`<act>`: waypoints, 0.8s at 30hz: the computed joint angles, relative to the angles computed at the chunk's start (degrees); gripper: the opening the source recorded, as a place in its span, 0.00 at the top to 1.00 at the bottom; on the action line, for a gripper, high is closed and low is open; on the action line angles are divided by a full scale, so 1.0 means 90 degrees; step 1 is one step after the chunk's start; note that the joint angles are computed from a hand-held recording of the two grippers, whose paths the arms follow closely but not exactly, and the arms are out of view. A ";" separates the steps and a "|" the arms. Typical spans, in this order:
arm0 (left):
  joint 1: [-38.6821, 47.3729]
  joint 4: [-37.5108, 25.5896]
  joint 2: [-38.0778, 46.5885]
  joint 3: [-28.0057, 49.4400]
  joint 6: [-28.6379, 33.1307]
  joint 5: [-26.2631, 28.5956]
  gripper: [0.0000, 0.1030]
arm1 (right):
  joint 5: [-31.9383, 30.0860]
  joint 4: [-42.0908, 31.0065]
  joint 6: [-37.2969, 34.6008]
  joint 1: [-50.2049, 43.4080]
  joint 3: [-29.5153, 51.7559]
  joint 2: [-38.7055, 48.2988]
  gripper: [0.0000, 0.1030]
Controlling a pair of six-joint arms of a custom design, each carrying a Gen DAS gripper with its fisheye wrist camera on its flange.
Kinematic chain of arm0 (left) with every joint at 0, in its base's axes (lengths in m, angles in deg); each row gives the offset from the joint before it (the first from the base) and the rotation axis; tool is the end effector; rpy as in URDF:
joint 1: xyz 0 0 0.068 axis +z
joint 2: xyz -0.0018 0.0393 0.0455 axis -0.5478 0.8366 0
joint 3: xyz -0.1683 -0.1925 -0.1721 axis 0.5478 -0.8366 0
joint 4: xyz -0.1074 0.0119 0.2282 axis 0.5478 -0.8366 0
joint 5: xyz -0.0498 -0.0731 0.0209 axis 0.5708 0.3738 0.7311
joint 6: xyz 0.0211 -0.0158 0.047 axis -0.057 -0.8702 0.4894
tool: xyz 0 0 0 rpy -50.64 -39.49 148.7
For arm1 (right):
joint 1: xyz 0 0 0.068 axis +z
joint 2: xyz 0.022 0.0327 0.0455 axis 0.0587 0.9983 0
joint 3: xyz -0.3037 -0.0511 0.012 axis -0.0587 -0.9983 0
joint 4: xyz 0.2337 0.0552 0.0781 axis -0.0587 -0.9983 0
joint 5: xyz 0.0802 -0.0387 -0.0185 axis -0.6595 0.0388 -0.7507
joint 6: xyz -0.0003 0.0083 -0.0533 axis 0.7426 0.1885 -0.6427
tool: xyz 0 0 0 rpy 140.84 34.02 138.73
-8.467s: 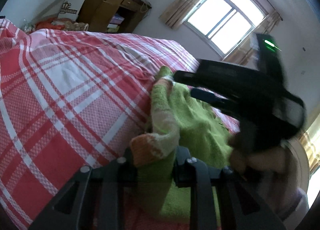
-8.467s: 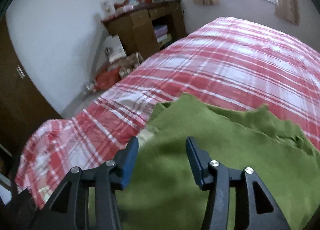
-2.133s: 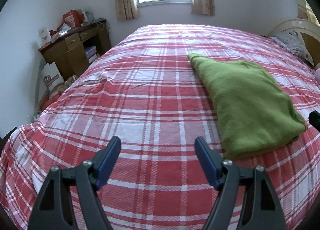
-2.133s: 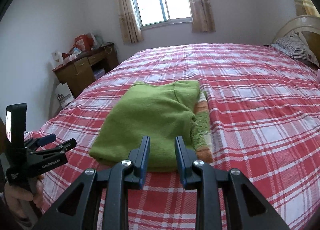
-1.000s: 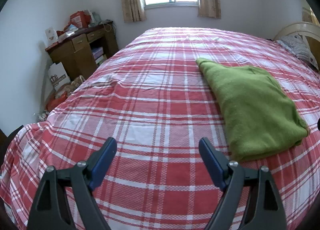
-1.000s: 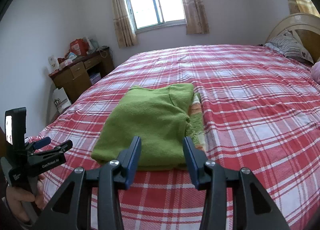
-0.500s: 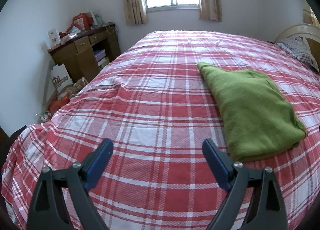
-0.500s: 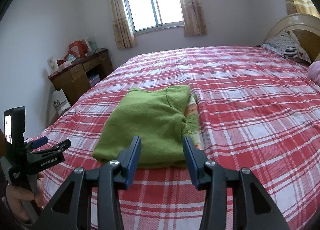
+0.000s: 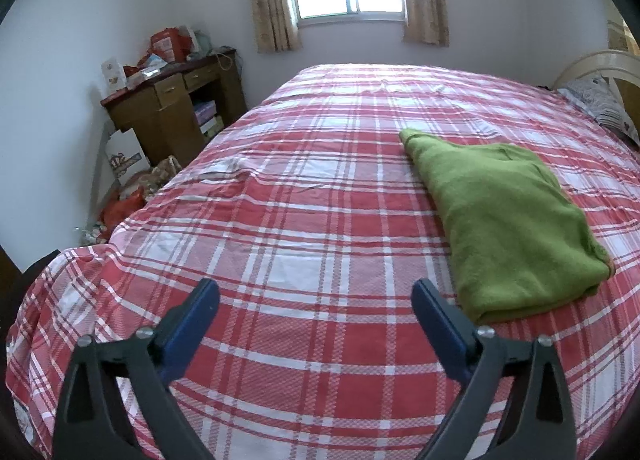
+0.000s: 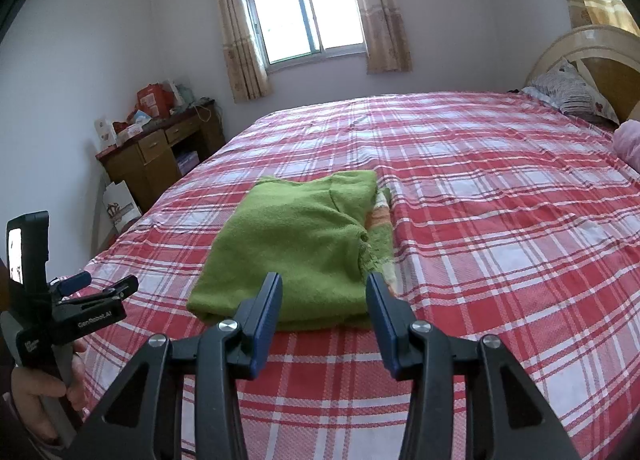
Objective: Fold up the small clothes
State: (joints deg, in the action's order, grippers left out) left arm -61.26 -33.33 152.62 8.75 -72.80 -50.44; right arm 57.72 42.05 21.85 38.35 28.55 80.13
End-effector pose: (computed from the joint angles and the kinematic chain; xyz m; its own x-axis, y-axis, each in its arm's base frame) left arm 0.3944 -0.2058 0.1738 -0.5456 0.3576 -0.7580 0.4269 0.8968 0.1158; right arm 0.2169 0.1214 0.2024 -0.4182 0.4085 -0.8113 0.4812 0.8572 0.1836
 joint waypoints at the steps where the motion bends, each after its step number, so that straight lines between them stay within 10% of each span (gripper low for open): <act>1: -0.0003 -0.0015 0.0009 0.0013 -0.0003 -0.0003 0.04 | 0.0000 -0.0035 0.0035 0.0002 0.0004 -0.0004 0.56; 15: 0.0062 -0.0247 0.0276 0.0237 0.0023 0.0043 0.03 | -0.0248 0.0013 0.0167 -0.0184 -0.0138 0.0043 0.44; 24: 0.0391 -0.1674 0.0944 0.1481 -0.0288 0.1736 0.03 | -0.0817 -0.0048 -0.0472 -0.1164 -0.0597 -0.0492 0.44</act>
State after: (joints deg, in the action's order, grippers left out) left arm -57.73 -48.39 161.11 22.08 -75.39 -34.82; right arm 50.36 41.62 17.60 27.88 23.18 75.71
